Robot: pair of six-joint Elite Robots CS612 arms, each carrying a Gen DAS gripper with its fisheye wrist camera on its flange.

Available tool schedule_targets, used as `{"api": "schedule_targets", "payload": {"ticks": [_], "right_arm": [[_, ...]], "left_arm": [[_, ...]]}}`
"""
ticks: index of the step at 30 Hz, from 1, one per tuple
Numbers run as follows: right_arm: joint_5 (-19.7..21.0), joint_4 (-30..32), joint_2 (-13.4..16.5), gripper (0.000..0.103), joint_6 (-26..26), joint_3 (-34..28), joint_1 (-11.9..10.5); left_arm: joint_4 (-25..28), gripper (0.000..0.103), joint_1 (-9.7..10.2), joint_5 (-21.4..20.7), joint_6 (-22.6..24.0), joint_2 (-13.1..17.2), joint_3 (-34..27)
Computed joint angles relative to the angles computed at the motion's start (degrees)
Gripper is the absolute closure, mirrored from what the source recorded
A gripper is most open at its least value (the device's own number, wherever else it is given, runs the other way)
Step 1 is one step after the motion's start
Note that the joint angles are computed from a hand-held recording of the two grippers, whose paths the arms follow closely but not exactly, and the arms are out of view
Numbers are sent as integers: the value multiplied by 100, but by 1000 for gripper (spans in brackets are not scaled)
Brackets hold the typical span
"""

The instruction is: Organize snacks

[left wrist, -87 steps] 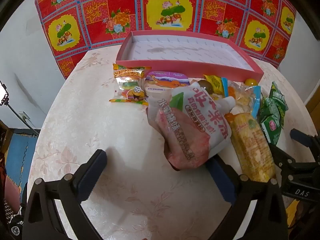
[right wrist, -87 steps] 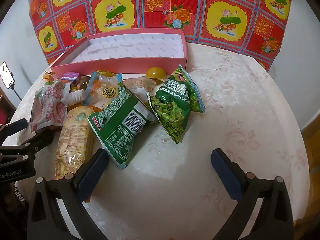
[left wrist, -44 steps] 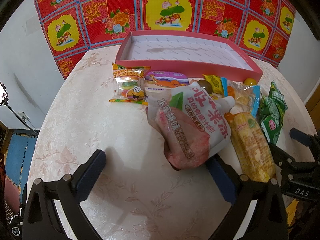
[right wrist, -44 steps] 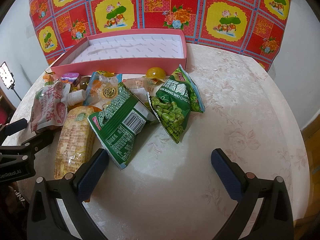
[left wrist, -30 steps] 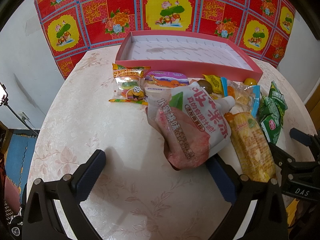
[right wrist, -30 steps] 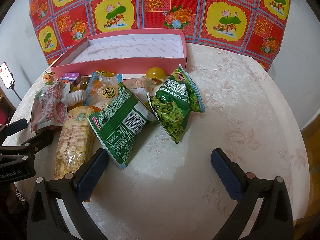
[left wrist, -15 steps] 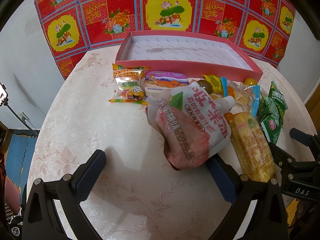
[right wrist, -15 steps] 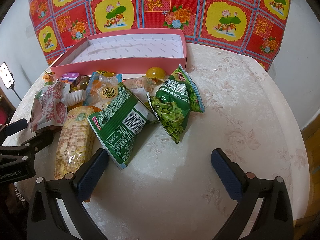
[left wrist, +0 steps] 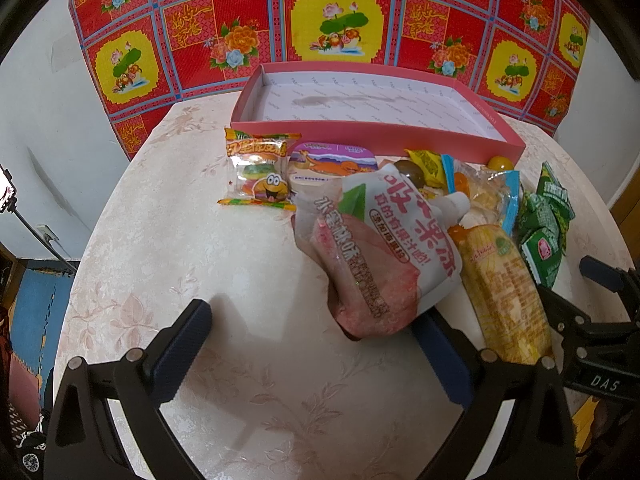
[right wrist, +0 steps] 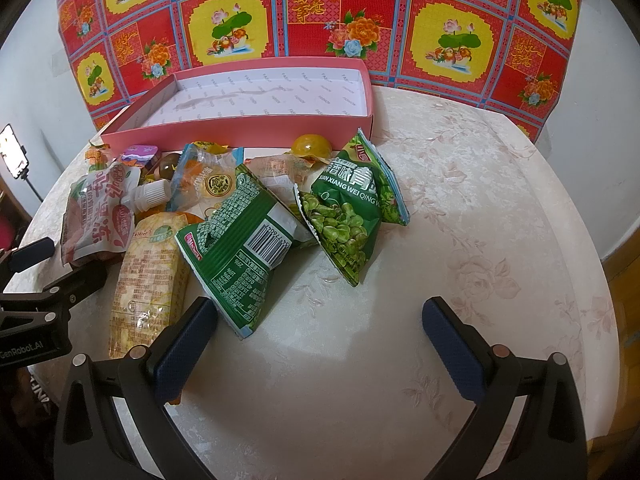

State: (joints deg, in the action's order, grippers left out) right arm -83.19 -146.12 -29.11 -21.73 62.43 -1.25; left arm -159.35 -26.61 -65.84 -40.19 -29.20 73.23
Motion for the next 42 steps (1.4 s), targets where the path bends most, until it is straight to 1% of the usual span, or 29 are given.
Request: {"api": "schedule_targets", "payload": {"ticks": [31, 36, 38, 40, 42], "right_arm": [[37, 14, -16, 0, -58, 36, -13], [128, 233, -33, 0, -215, -12, -22], [244, 313, -73, 0, -234, 23, -53], [400, 409, -79, 1, -195, -2, -86], [468, 440, -91, 1, -184, -3, -104]], "left_arm": [[-2, 1, 4, -15, 27, -4, 4], [48, 5, 11, -87, 70, -19, -26], [17, 9, 9, -131, 89, -53, 34], [-17, 11, -4, -176, 95, -93, 87], [-158, 12, 11, -261, 98, -135, 177]]}}
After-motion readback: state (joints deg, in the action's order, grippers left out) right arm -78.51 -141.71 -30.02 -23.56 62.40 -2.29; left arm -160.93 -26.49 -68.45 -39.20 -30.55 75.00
